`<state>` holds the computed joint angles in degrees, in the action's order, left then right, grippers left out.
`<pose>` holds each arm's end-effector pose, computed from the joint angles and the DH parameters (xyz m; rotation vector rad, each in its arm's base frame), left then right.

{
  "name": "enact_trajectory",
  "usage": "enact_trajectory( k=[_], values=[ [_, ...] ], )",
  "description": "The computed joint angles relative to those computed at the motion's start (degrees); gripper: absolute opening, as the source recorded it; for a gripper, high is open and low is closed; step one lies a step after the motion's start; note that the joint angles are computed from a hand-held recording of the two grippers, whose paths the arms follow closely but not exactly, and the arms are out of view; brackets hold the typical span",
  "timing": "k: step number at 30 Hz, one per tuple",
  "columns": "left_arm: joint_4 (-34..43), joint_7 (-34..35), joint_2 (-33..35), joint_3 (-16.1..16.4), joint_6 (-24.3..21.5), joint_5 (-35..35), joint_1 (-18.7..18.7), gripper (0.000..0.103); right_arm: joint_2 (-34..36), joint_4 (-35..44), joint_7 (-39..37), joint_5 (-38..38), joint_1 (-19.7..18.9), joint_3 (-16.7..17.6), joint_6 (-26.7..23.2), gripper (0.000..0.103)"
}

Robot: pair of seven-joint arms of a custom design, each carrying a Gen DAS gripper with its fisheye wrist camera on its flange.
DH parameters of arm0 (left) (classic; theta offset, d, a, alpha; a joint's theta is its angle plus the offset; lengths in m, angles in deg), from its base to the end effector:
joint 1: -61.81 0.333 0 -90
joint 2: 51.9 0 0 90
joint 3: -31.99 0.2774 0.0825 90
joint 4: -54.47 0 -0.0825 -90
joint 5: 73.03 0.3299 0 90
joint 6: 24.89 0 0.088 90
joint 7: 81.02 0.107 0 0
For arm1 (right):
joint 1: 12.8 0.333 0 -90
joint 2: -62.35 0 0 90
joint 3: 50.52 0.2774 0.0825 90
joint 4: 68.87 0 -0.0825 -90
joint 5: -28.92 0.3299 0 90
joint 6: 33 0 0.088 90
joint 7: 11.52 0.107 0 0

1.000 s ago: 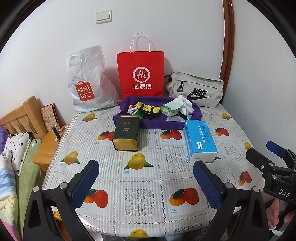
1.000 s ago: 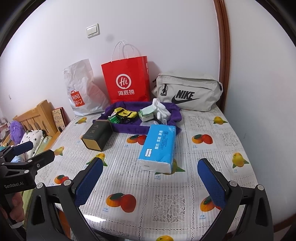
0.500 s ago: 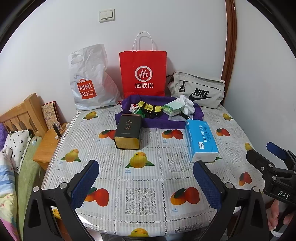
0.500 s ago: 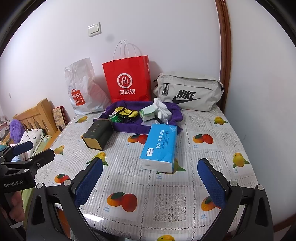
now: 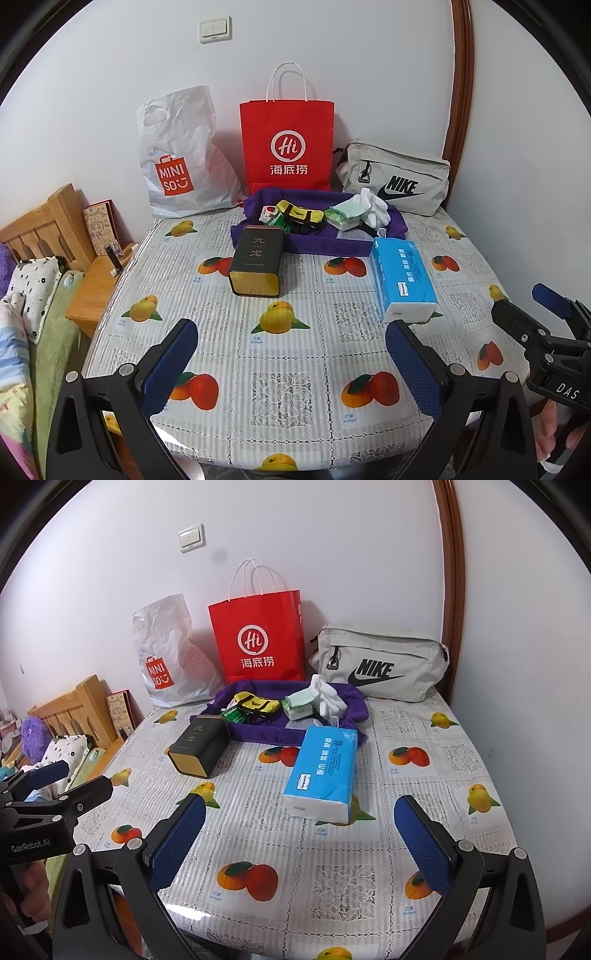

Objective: Organize soft objects

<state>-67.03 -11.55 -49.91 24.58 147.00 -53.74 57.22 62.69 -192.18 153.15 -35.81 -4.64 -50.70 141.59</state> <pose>0.5321 -0.1367 0.4858 -1.5881 1.8676 -0.8420 0.5036 0.1414 0.4597 -1.5684 1.6983 -0.7724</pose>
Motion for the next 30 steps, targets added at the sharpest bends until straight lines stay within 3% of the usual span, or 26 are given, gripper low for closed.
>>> enact_trajectory(
  k=[30],
  values=[
    [-0.3,1.1,-0.2,-0.1,0.2,-1.2,0.2,0.103,-0.3,-0.2,1.3,-1.1,-0.1,0.2,0.0,0.101]
  ],
)
